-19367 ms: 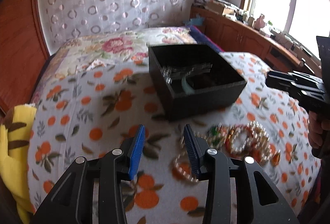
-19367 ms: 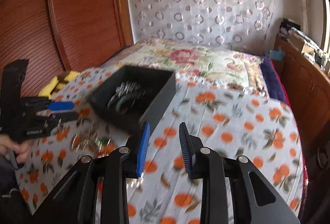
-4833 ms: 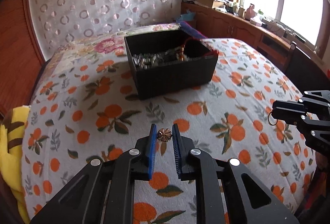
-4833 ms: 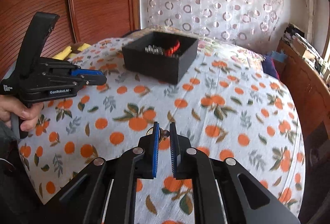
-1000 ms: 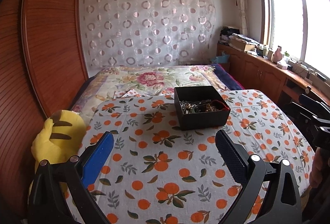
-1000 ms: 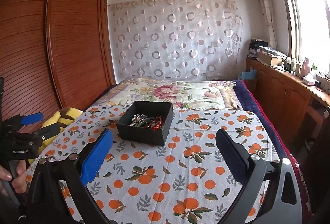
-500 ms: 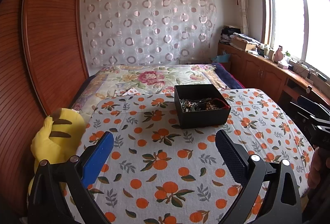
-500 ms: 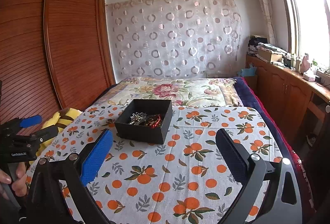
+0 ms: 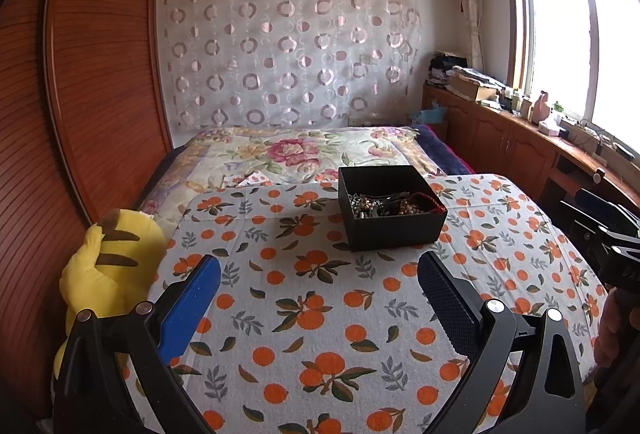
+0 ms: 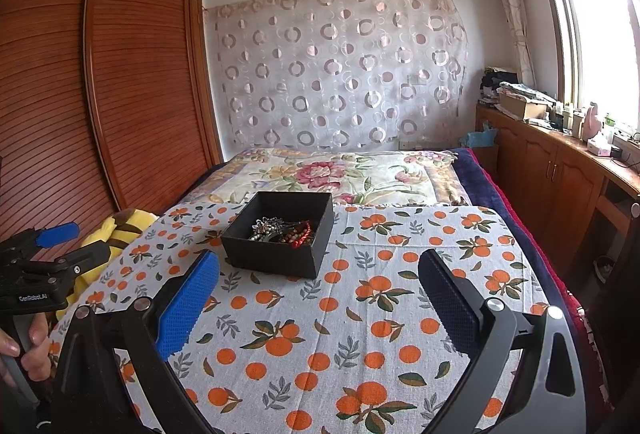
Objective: Organize jewelry
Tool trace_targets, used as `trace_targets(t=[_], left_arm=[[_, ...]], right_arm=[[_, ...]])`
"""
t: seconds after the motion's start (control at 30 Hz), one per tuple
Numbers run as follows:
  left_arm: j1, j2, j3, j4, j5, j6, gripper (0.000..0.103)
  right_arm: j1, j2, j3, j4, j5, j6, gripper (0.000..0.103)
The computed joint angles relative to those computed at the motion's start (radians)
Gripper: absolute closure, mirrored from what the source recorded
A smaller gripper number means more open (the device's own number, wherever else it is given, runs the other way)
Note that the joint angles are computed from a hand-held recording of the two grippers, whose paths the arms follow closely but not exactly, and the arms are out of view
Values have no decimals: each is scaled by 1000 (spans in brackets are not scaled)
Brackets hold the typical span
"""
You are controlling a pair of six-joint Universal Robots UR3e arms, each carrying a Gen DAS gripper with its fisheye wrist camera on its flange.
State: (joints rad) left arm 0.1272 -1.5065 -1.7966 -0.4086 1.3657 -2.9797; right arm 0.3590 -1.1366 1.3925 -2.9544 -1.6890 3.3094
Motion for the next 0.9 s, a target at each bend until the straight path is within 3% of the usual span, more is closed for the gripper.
trace_targets(t=[0.9], left_arm=[[-13,7,1,9,6,-17,8]], right_arm=[[2,1,5,-10,-3,1,3]])
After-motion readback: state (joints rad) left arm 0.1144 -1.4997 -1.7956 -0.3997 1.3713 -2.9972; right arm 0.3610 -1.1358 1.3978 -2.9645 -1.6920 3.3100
